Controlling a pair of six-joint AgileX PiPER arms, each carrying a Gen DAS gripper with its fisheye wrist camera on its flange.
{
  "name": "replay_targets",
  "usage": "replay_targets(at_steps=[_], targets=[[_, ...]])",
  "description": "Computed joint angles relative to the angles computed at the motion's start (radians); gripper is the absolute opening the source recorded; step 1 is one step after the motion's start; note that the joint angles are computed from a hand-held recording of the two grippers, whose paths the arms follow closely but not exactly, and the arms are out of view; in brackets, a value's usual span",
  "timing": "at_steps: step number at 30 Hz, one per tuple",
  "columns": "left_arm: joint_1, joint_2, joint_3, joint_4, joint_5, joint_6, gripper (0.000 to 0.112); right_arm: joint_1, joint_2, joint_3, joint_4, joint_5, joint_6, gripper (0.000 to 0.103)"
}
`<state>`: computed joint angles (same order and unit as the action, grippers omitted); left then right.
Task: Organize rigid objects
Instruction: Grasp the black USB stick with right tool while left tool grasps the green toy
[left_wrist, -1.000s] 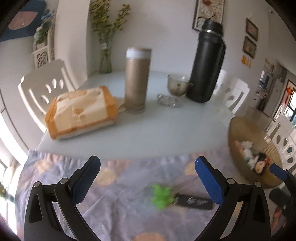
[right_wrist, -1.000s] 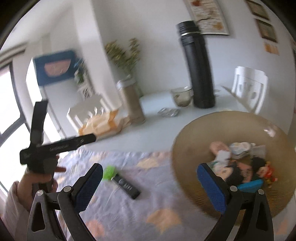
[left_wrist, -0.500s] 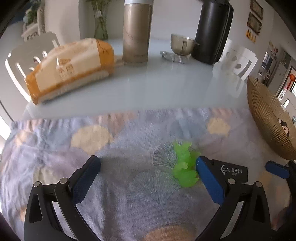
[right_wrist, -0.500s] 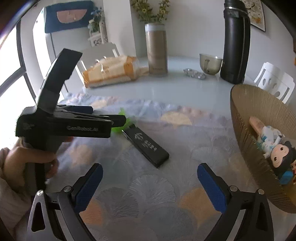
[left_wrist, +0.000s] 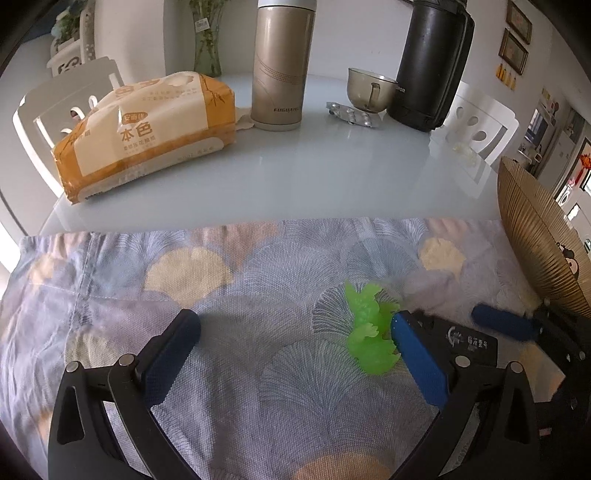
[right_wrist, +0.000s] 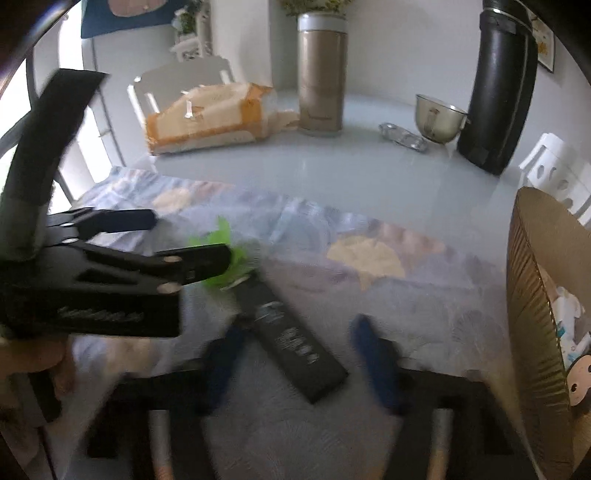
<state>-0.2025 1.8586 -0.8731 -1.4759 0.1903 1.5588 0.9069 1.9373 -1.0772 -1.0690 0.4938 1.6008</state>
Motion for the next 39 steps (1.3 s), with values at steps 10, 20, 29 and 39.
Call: replay_targets(at_steps=[10,20,29,39], targets=[[0.0,0.009,-0.008,-0.004,-0.002,0.005,0.103,0.048,-0.081,0.123,-0.057,0.088,0.296,0.025],[-0.028,0.015,-0.018,0.014,-0.033,-0.038,0.103,0.044,-0.031,0.044,0.006,0.109,0.177,0.045],[-0.03,0.015,-0.018,0.018,-0.037,-0.044,0.103,0.033,-0.045,0.064,-0.012,0.083,0.198,0.049],[0.037,0.015,0.009,-0.085,0.213,0.159,0.021,0.038,-0.045,0.071,-0.038,0.082,0.237,0.024]])
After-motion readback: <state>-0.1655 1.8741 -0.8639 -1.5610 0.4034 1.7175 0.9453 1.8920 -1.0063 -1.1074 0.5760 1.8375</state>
